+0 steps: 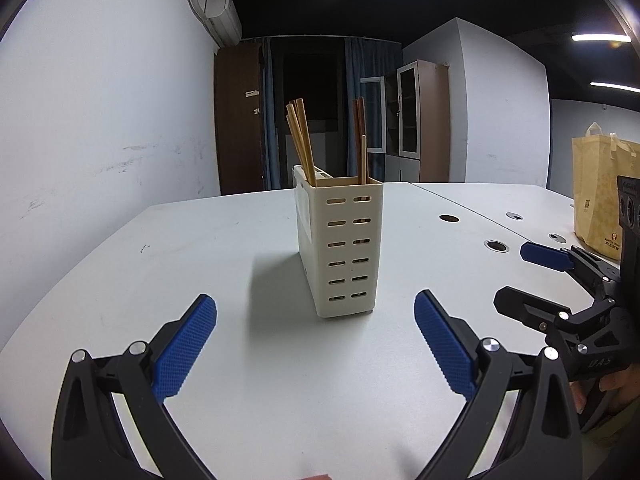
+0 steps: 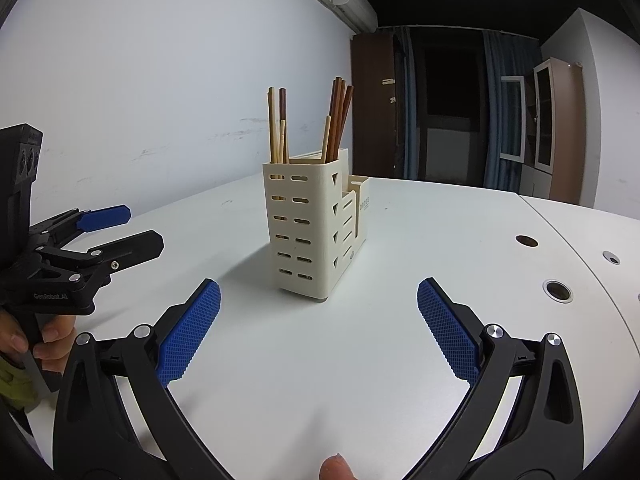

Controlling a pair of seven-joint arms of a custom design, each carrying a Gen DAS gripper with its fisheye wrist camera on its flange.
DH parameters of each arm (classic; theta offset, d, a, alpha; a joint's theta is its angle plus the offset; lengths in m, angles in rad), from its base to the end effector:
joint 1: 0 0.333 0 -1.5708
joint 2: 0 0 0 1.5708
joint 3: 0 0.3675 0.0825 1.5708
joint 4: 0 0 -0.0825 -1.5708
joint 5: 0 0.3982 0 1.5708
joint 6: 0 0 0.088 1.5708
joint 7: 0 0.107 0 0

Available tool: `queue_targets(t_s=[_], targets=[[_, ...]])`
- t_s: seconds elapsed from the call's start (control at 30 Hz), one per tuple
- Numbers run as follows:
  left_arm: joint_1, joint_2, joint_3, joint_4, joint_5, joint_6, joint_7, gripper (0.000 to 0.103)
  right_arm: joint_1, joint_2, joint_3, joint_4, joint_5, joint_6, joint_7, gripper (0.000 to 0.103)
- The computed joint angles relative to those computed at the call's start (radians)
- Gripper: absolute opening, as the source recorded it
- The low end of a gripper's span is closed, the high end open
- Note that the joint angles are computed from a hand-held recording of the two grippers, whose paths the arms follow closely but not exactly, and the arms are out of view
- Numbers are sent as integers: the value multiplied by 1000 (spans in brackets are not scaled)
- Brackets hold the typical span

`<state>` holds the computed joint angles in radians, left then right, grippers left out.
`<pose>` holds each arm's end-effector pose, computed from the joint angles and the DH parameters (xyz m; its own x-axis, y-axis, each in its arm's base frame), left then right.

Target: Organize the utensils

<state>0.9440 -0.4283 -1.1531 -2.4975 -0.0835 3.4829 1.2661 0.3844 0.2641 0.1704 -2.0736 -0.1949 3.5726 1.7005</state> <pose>0.4765 -0.1534 0.5276 -0.0012 -0.9991 -0.0430 -0.3527 0.0407 -0.9349 0.5434 0.3522 0.4987 0.5980 -0.8011 -0.0260 -0.2776 -0.1766 -0.9443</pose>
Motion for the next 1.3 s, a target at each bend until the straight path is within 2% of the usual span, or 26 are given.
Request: queue_targets(t_s=[0.5,1.3], targets=[[29,-16,-27,-1,23,6,-16,97,-4,0,5,2,-14,-10,5,95],[21,2,-23,6,31,-8,-19,97,-2,0,5,4,-11,-14,3,95]])
